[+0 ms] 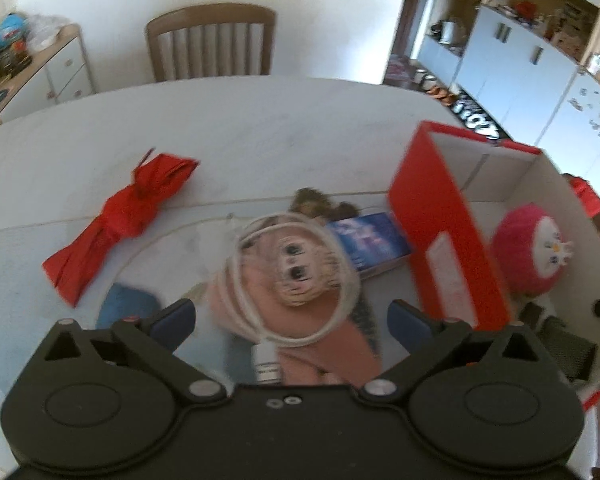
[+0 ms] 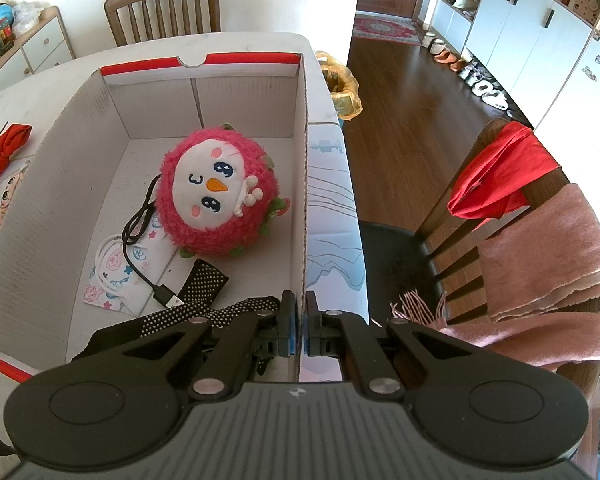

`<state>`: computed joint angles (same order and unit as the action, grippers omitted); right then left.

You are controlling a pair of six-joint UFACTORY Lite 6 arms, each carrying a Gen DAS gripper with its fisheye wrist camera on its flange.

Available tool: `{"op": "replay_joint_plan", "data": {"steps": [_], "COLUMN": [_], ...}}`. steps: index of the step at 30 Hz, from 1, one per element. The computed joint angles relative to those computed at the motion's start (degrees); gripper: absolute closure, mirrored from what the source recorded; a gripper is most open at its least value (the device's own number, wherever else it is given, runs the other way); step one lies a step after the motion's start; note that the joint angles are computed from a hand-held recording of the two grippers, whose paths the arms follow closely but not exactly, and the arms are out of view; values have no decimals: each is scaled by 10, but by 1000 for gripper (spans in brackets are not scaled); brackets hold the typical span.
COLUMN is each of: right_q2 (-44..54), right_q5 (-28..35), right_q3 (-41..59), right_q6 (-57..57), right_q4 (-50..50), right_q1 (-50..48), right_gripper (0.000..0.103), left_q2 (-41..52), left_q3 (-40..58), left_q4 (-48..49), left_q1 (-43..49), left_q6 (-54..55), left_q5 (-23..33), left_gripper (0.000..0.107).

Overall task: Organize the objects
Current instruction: 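Move the left gripper back over the table toward the cartoon doll pillow, then grasp the cartoon-face doll pillow with the left gripper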

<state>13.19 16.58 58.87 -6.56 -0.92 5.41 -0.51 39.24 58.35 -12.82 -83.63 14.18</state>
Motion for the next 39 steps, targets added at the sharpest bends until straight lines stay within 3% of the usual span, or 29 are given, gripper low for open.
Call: {"op": "replay_joint_plan", "data": {"steps": [8,21,39], "right_q2": [-1,-2,-1], "right_q5": [0,1,2], "right_q3": [-1,-2,0], "right_q6": [4,7,16], "right_q4": [-3,-6,-13], "right_q1": [0,1,3], "right_gripper": [99,99,99], "left_q2": [30,104,200], "left_q3": [-7,53,119], "left_q4": [60,177,291], "left_q1": [56,5,-17], "left_q6": [-54,-105,-131], "left_q5": [12,33,28], "left_gripper": [6,9,37]}}
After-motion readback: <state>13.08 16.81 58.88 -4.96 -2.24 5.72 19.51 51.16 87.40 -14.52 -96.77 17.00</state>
